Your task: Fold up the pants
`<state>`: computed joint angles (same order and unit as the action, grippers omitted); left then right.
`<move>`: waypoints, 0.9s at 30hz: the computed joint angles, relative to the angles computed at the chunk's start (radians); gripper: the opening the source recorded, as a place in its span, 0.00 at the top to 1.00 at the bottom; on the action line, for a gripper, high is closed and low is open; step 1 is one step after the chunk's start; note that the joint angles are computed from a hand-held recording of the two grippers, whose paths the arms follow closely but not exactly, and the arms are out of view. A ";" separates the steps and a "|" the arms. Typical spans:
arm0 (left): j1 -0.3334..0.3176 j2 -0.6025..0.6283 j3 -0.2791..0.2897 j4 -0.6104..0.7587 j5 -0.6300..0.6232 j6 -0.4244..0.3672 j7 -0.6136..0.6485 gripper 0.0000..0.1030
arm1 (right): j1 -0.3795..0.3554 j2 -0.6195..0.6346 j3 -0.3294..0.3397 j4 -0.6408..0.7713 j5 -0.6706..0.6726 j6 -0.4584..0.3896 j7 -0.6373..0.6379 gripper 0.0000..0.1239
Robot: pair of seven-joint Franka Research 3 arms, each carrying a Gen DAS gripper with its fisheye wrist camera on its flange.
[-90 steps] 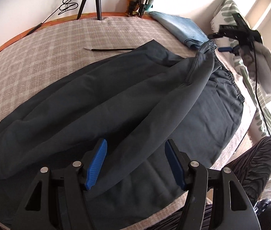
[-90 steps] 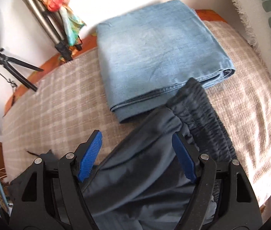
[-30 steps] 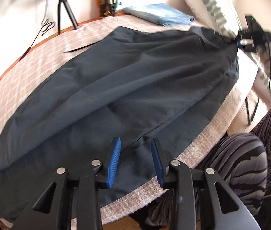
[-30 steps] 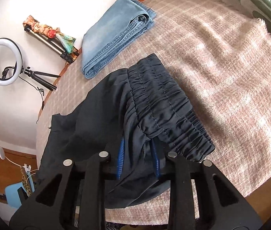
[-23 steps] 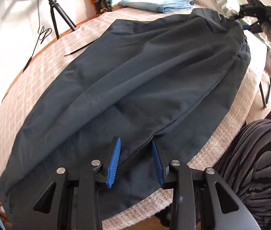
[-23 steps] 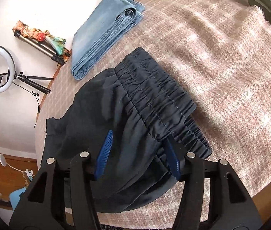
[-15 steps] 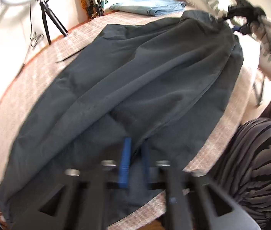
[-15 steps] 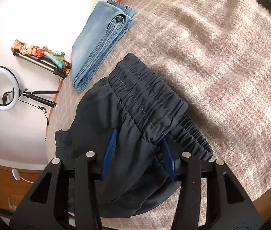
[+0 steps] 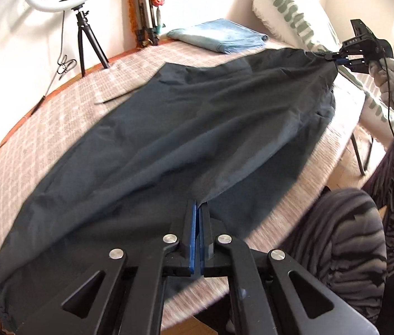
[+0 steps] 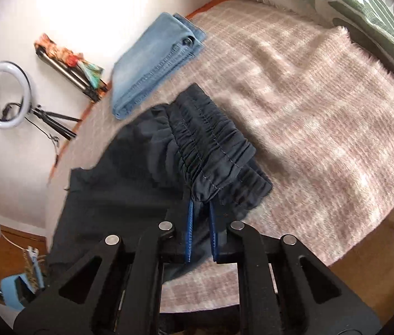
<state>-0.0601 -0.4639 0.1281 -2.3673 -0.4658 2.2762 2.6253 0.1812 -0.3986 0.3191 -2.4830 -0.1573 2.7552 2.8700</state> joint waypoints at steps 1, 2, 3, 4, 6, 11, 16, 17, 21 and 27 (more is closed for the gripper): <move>-0.001 -0.006 0.007 -0.009 -0.004 -0.012 0.009 1.00 | 0.014 0.012 -0.007 0.000 0.012 -0.021 -0.017 0.91; 0.000 -0.010 0.009 -0.016 -0.006 -0.022 0.011 1.00 | 0.008 0.020 0.002 0.001 0.002 -0.040 -0.005 0.91; 0.003 -0.013 0.008 -0.025 -0.004 -0.025 0.012 1.00 | 0.001 0.031 0.009 0.005 -0.015 -0.054 0.008 0.91; 0.006 -0.014 0.008 -0.034 0.001 -0.027 0.014 1.00 | -0.002 0.051 0.014 0.022 -0.034 -0.083 0.011 0.91; 0.009 -0.010 0.006 -0.045 0.000 -0.026 0.010 1.00 | 0.029 0.072 -0.010 0.046 -0.041 -0.128 -0.031 0.91; 0.014 -0.050 0.002 -0.086 0.015 -0.032 0.035 1.00 | 0.083 0.054 -0.040 0.103 -0.065 -0.277 -0.118 0.65; 0.015 -0.085 0.023 -0.109 -0.002 -0.006 -0.001 1.00 | 0.080 -0.030 -0.028 0.092 -0.092 -0.304 -0.084 0.57; 0.017 -0.091 0.026 -0.113 -0.004 0.001 -0.012 1.00 | 0.078 -0.040 -0.025 0.091 -0.096 -0.308 -0.088 0.57; 0.048 -0.135 0.039 -0.131 0.004 0.012 -0.092 0.99 | 0.056 -0.028 0.021 0.158 -0.170 -0.362 -0.093 0.57; 0.102 -0.190 0.089 -0.152 0.045 0.049 -0.198 0.99 | 0.098 0.099 0.014 0.304 -0.248 -0.311 -0.170 0.57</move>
<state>0.0420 -0.6540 0.2176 -2.5190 -0.4207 2.3252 2.4278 0.2792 -0.2994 0.3329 -2.1788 -0.4052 2.4444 2.7005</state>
